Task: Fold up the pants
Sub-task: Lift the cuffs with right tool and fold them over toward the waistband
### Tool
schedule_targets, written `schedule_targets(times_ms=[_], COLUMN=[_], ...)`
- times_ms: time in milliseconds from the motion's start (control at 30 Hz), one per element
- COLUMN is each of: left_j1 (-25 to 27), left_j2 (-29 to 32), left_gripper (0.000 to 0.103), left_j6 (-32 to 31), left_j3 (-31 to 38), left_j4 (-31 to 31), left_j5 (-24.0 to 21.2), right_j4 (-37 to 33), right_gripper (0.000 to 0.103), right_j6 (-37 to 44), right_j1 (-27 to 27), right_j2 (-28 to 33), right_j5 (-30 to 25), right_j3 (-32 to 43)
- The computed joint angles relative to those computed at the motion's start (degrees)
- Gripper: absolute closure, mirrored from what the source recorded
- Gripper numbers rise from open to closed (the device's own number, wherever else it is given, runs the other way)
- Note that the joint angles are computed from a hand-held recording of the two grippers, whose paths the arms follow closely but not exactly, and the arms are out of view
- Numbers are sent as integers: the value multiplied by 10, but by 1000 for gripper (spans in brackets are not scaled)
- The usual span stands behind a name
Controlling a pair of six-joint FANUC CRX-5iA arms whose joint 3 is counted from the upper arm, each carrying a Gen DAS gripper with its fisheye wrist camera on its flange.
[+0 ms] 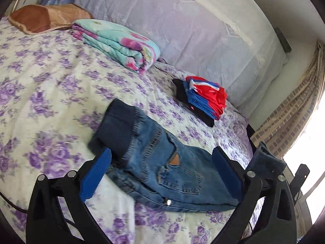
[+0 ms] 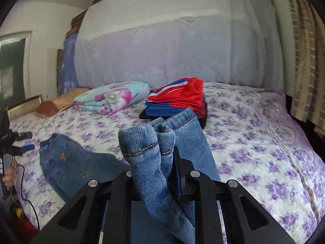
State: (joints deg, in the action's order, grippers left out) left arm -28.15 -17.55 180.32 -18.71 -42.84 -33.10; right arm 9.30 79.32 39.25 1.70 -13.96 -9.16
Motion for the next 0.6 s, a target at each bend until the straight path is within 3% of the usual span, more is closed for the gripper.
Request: schedule_targets(times_ms=[67,200,300,333,367,400,533,600], left_j1=[11,20,31,37,43,45,52,54], left_j2=[-20,-47,-54,-54,-52,-51,-42,-41], left_gripper=[6,6,6,6,6,6,6,6], left_j6=[10,19,14,11,6,6,-18,-22], left_j3=[-18,-41,-51,-55,-58,-61,-61,-63], left_j4=[5,4,10,15,22,24,42,46], left_j5=[-5,-14,-9,-4,1,3,7,12], right_j4=[42,-13,34,10,-20,-64,-217,-270], right_gripper=[85,84,79,76,63,39,35,35], right_j6=[7,127,101,123,152,193,329,343], right_j1=[35,79,94,92,89,84,58,37], right_j2=[25,79,66,65,64,62,34,23], right_j5=[-26,-159,-151,-170,-193,-217,-273,-271], right_j3=[10,74,35,47,62,79,116,130])
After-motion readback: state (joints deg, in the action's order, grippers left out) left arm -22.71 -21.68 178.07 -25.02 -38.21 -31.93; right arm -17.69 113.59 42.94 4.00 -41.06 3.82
